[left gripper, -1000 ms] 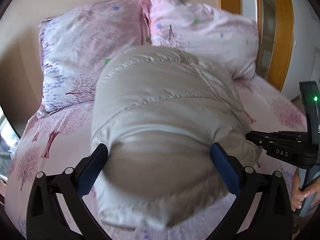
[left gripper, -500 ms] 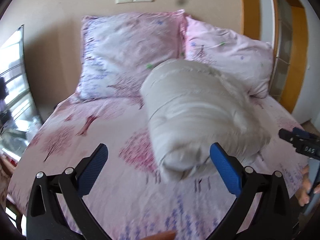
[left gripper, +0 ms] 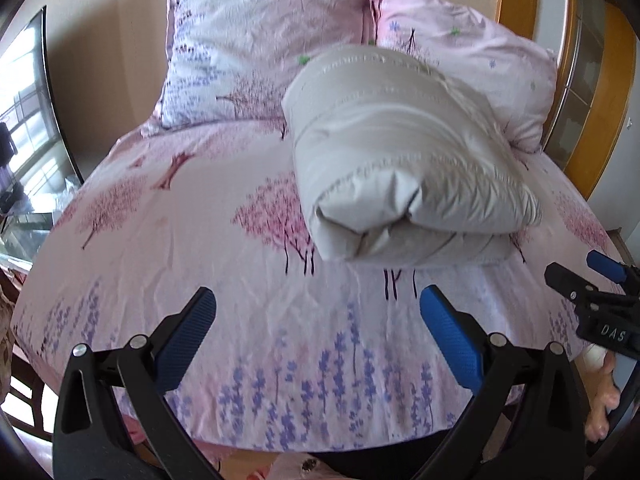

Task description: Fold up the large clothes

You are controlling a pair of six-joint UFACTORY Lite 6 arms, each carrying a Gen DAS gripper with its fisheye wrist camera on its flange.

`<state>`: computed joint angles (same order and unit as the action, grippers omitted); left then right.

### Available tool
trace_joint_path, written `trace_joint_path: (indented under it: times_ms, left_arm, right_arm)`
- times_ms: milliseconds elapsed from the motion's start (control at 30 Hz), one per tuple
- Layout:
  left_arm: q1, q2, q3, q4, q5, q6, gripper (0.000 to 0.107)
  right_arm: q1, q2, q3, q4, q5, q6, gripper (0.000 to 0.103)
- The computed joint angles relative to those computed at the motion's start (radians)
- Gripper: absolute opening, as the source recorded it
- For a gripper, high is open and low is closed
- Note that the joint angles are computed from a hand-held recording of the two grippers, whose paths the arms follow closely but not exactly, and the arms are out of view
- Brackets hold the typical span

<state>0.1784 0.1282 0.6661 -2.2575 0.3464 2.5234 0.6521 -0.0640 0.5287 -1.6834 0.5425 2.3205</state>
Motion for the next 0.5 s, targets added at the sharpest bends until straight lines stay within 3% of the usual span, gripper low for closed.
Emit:
trace_joint_path:
  times_ms: [233,500]
  left_arm:
    - [-0.039,-0.007,-0.020,-0.147,-0.057,0.127,0.101]
    - [-0.056,0.000,-0.009,-0.131,-0.103,0.113,0.101]
  right_arm:
    - [0.025,0.047,0.020,0.016,-0.022,0.029,0.102]
    - [0.044,0.059,0.037,0.088,-0.020,-0.032,0.102]
